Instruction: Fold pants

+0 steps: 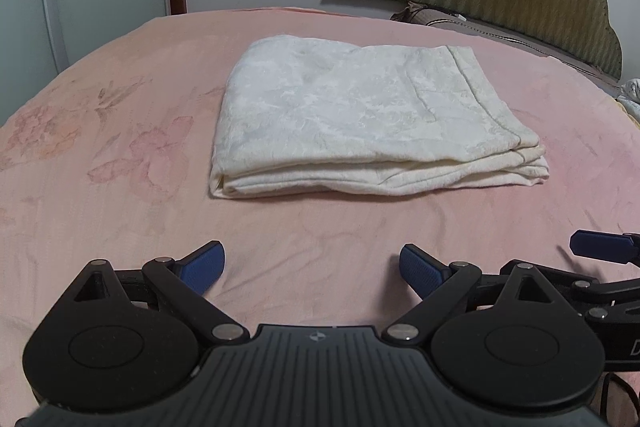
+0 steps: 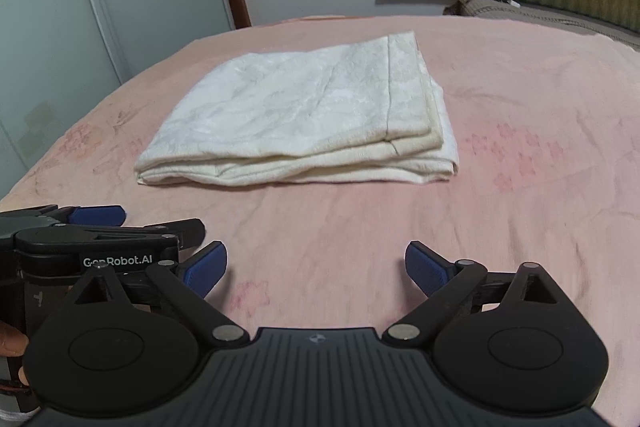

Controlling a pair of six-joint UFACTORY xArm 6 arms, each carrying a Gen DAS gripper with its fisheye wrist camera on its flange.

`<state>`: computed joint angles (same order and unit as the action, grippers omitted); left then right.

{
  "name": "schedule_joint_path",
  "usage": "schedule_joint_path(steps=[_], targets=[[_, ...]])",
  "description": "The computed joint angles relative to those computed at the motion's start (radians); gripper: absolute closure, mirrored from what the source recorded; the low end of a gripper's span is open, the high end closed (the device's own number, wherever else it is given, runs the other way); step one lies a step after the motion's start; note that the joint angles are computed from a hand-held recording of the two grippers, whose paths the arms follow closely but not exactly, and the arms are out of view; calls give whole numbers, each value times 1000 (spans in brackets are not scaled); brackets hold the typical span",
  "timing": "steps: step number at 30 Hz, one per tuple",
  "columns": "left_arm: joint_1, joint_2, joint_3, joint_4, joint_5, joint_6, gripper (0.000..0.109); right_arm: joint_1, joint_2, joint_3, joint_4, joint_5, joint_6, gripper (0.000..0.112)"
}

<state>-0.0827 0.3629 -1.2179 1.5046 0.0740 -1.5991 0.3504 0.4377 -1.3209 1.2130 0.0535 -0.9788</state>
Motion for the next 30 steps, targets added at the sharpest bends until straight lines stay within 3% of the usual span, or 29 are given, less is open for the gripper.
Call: schedule_joint_path(steps=[19,23,30], targets=[[-9,-25,21,250,16,-225,9,28,-1,49,-11,-70,-12,13],[-10,-31,26,319,21,-293,8,38,5,46,8,-90,-19,12],[-13,-40,40,329,40,-311,6,46,10,29,120,-96,-124,11]])
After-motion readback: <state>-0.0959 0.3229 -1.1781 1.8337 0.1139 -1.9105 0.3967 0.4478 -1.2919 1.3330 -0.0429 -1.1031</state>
